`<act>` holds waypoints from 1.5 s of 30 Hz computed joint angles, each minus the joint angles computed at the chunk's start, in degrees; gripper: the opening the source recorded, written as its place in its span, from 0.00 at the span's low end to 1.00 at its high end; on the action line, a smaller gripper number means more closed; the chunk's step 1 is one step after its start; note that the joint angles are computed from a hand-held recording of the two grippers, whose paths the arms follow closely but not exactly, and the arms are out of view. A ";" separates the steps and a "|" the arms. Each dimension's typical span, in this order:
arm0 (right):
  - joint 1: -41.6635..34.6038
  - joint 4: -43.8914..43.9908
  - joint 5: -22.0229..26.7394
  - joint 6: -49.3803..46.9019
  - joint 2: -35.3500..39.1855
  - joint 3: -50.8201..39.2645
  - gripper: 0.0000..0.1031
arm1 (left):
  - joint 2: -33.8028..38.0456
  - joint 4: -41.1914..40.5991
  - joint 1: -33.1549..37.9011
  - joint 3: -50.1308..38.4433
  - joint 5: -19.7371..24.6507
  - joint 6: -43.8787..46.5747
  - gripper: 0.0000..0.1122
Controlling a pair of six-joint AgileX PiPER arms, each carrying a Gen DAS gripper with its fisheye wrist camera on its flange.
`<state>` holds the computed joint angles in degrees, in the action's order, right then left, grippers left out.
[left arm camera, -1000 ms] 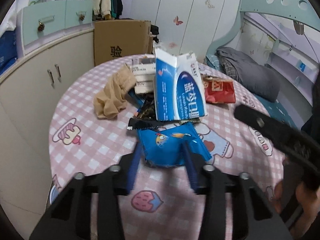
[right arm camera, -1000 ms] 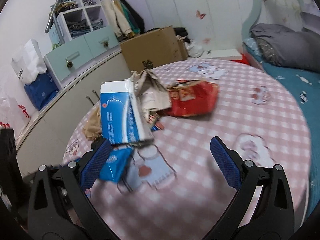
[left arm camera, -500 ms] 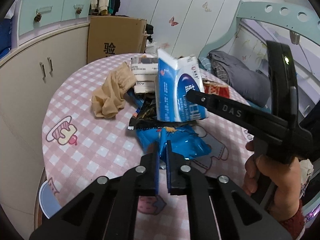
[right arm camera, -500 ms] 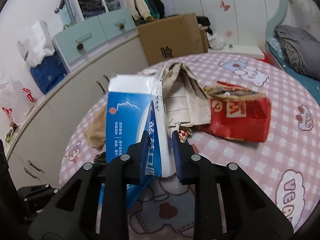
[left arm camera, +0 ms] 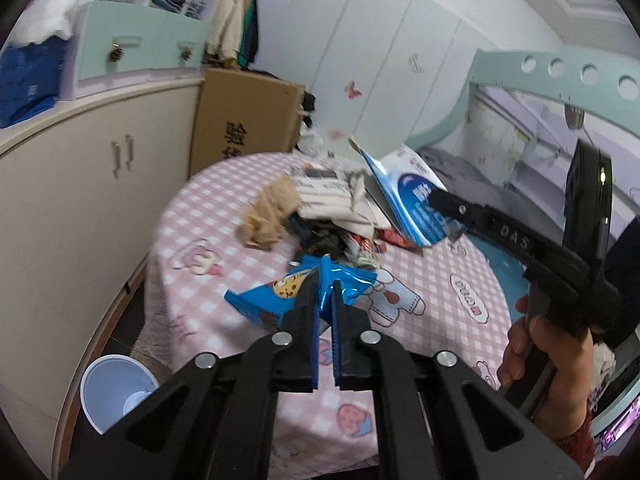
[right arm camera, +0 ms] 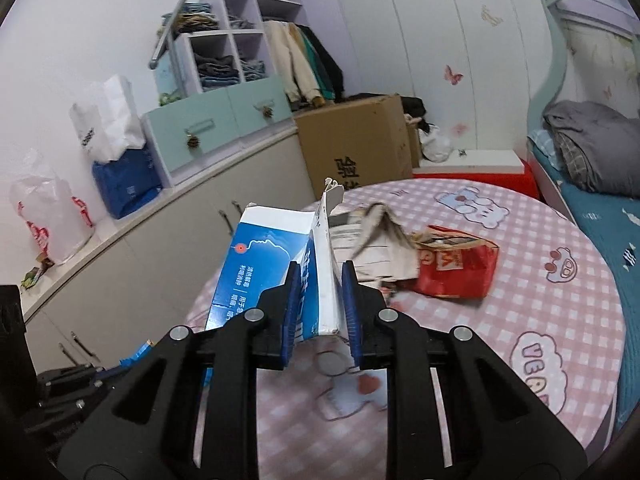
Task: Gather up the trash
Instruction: 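Carry the wrapper in the left tool while the right tool carries the box to the wastebasket, then open both tools to drop the wrapper and tissue box into the wastebasket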
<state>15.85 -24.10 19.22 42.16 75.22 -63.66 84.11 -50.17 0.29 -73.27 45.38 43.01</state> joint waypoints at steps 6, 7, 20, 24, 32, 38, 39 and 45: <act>10.66 -7.04 1.80 7.46 2.95 -3.24 0.21 | -5.01 2.92 8.68 4.52 -4.76 -4.75 0.04; 12.88 -8.36 2.40 8.76 4.57 -4.65 0.21 | -4.86 2.38 10.51 4.97 -5.07 -4.55 0.04; 27.58 0.58 8.77 -1.84 35.79 -32.28 0.21 | 12.12 16.23 25.41 -1.36 -10.17 -16.00 0.04; 28.51 6.13 11.66 -6.95 46.26 -42.58 0.21 | 20.10 20.97 27.78 -5.63 -11.31 -20.27 0.04; 27.55 18.11 19.00 -15.67 68.98 -69.25 0.59 | 31.00 28.49 30.00 -11.91 -13.07 -26.50 0.04; 27.77 18.67 22.10 -15.23 73.47 -73.35 0.59 | 35.97 29.97 29.78 -14.64 -10.99 -27.34 0.04; 27.95 17.92 21.80 -14.43 73.10 -72.51 0.59 | 36.62 29.96 29.69 -14.77 -10.68 -27.36 0.04; 28.55 12.40 18.16 -9.48 69.12 -64.15 0.62 | 40.48 29.17 28.45 -17.56 -7.27 -27.13 0.05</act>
